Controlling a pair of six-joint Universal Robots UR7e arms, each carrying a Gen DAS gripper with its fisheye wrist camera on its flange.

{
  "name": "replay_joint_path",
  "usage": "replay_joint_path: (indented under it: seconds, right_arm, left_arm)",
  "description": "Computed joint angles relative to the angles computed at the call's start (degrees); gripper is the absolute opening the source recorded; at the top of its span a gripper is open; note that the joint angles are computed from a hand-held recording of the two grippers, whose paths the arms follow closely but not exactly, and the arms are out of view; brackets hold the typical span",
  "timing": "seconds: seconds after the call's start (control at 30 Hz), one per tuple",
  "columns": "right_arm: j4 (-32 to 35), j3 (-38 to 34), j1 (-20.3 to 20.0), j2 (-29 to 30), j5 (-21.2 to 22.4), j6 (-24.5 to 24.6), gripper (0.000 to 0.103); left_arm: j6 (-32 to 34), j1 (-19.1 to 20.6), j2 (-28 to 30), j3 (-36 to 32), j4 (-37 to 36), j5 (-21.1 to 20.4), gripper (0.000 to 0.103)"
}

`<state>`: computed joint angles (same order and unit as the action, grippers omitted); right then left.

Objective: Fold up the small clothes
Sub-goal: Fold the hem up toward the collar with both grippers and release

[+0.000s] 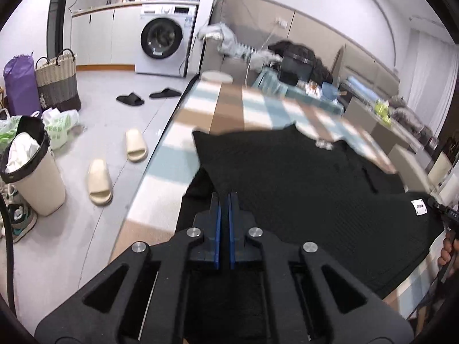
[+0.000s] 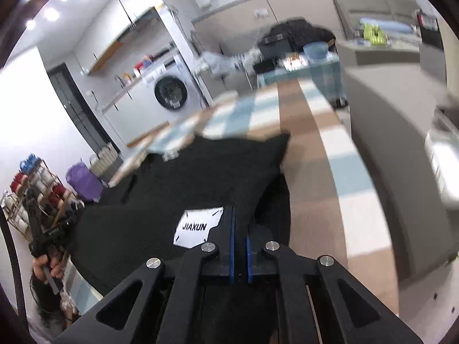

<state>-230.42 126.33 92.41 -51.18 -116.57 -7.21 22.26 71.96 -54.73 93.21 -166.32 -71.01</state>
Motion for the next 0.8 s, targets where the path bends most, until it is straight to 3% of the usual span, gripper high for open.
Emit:
replay_joint_path:
  seconds: [0.07, 0.17, 0.3, 0.37, 0.47, 0.5, 0.53, 0.63, 0.7, 0.8]
  right_arm:
    - [-0.52, -1.08, 0.67, -0.36, -0.73, -0.40, 0.005]
    - [3.52, -4.45, 1.03, 0.37, -5.51, -0.25, 0.005]
    - [11.79, -6.55, -0.26, 0.50, -8.71, 5.02, 0.008]
    - [12.80, -5.24, -0.99, -0.48, -7.17, 7.48, 0.014]
    - [9.08, -0.84, -0.60, -2.29, -6.18, 10.54, 0.032]
    - [6.58, 1.22, -0.13, -2.75, -5.64, 11.63, 0.041]
    - [4.96, 2.80, 0.24, -3.10, -4.75, 12.53, 0.043]
    - [2.21, 7.72, 1.56, -4.11, -0.69, 15.19, 0.046]
    - [3.04, 9.42, 2.17, -4.57, 0.33, 17.07, 0.053]
    - [5.79, 10.62, 1.64, -5.24, 2.26, 19.83, 0.053]
  left_arm:
    - [-0.64, -0.24, 0.93, -1.60, -0.54, 0.49, 0.001]
    - [-2.85, 0.09, 2.88, -4.78, 1.95, 1.29, 0.001]
    - [-2.99, 0.15, 4.35, -6.40, 4.03, 3.06, 0.001]
    - [-3.75, 0.08, 3.94, -6.06, 5.02, 4.14, 0.007]
    - [-5.14, -0.16, 1.96, -4.03, 5.61, 6.39, 0.034]
    - [-5.40, -0.28, 0.66, -2.19, 3.94, 6.96, 0.049]
    - [-5.52, -0.35, -0.22, -0.98, 2.87, 7.09, 0.057]
    - [-7.01, -0.40, -3.79, 2.96, 2.18, 5.55, 0.062]
    - [-8.31, -0.40, -5.79, 4.71, 3.99, 4.07, 0.063]
    - [-9.71, -0.23, -7.85, 6.00, 8.65, 0.45, 0.063]
